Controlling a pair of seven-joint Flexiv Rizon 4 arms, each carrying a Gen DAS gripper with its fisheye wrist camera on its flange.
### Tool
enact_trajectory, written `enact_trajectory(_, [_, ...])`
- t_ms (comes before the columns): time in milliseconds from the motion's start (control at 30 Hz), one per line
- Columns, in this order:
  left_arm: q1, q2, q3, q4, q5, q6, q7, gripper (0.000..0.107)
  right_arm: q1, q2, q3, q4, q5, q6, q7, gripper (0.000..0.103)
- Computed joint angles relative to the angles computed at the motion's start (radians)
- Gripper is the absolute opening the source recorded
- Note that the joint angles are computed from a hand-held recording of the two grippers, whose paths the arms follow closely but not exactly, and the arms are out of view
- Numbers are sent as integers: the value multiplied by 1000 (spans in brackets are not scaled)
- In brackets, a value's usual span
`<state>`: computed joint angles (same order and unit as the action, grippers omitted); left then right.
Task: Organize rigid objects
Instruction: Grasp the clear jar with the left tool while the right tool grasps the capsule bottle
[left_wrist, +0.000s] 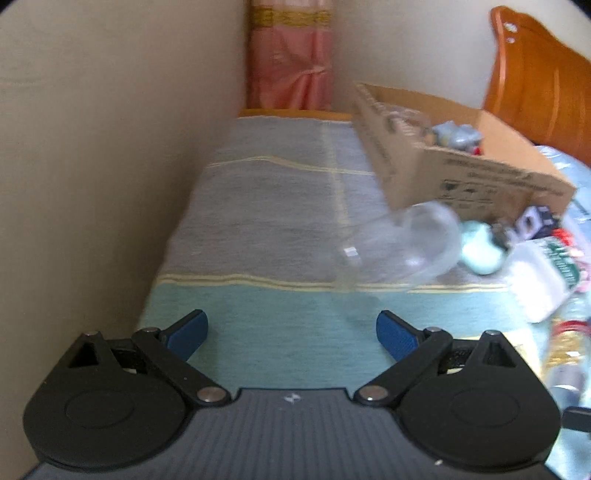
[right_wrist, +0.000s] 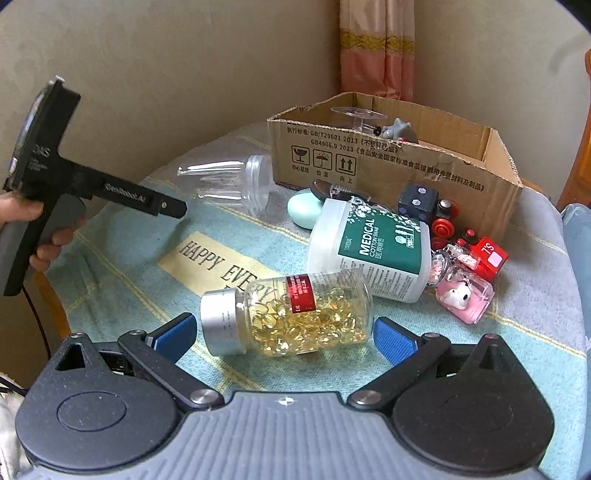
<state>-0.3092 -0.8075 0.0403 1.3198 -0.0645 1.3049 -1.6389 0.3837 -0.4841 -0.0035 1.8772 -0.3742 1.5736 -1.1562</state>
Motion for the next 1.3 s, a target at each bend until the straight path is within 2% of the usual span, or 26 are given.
enact_trajectory(200, [84, 6, -204, 12, -118, -23, 142, 100, 5, -3, -6, -1, -7, 0, -3, 103])
enact_trajectory(233, [83, 1, -214, 5, -136, -24, 155, 100, 1, -5, -1, -4, -6, 1, -7, 103])
enact_trajectory(300, [47, -16, -177, -30, -147, -32, 137, 100, 3, -5, -6, -1, -6, 9, -9, 103])
enact_trajectory(333, [16, -35, -136, -73, -140, -53, 109, 100, 4, -5, -8, 0, -6, 11, -10, 103])
enact_trajectory(500, [-55, -102, -22, -215, -76, -128, 5, 100, -4, -3, -2, 8, -2, 14, -23, 103])
enact_trajectory(667, [-66, -134, 0, -272, -21, -132, -47, 100, -56, -11, 59, -1, 24, 5, -58, 103])
enact_trajectory(800, [-85, -159, 38, -326, 28, -160, -84, 100, -55, -18, 65, -7, 33, -1, -73, 103])
enact_trajectory(867, [-82, -162, 33, -334, 45, -166, -84, 100, -43, -22, 53, -11, 32, -3, -73, 103])
enact_trajectory(1200, [-70, -168, 19, -347, 66, -168, -95, 100, 111, -38, -135, -11, -52, 33, -23, 103])
enact_trajectory(1300, [-72, -173, 24, -357, 70, -180, -106, 100, 158, -31, -195, 2, -72, 34, -1, 98])
